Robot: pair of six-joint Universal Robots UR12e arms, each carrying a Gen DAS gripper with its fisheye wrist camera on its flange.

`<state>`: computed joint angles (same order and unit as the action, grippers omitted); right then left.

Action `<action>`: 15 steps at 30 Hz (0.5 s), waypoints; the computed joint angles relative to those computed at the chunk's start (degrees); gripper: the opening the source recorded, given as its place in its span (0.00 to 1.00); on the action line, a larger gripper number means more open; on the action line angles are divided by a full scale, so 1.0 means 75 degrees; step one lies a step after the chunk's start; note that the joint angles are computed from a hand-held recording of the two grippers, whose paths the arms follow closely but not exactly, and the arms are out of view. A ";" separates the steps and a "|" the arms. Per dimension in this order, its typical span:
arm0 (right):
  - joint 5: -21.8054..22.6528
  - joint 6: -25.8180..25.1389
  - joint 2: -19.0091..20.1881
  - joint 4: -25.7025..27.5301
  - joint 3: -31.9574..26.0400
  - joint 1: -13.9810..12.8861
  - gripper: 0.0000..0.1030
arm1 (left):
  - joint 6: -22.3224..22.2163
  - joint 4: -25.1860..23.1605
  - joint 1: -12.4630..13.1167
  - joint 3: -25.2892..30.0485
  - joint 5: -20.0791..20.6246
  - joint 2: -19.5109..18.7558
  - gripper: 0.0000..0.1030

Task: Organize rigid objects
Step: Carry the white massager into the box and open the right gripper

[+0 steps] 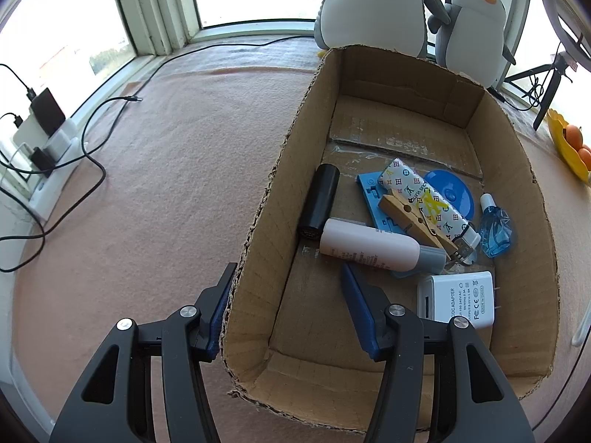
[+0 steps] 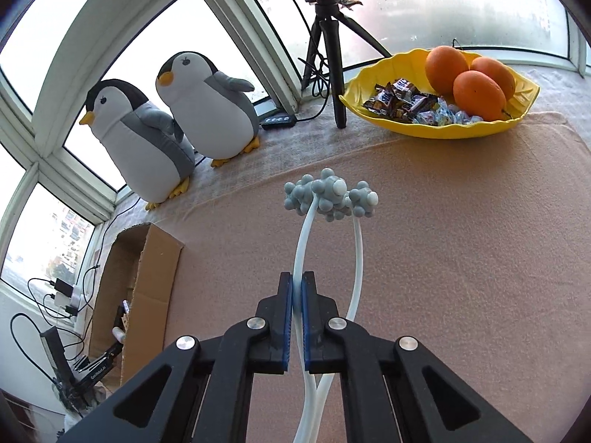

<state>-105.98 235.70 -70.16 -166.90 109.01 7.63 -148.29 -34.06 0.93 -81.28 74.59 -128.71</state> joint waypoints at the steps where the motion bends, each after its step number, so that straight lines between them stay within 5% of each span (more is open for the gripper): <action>1: 0.0008 -0.0040 0.0013 -0.0043 -0.0037 0.0015 0.04 | 0.0001 -0.0001 0.0001 -0.0002 -0.0006 0.0001 0.55; 15: -0.0022 -0.1270 0.0318 -0.0353 -0.1076 0.0335 0.04 | -0.0034 -0.0034 0.0006 0.0008 -0.0047 0.0000 0.55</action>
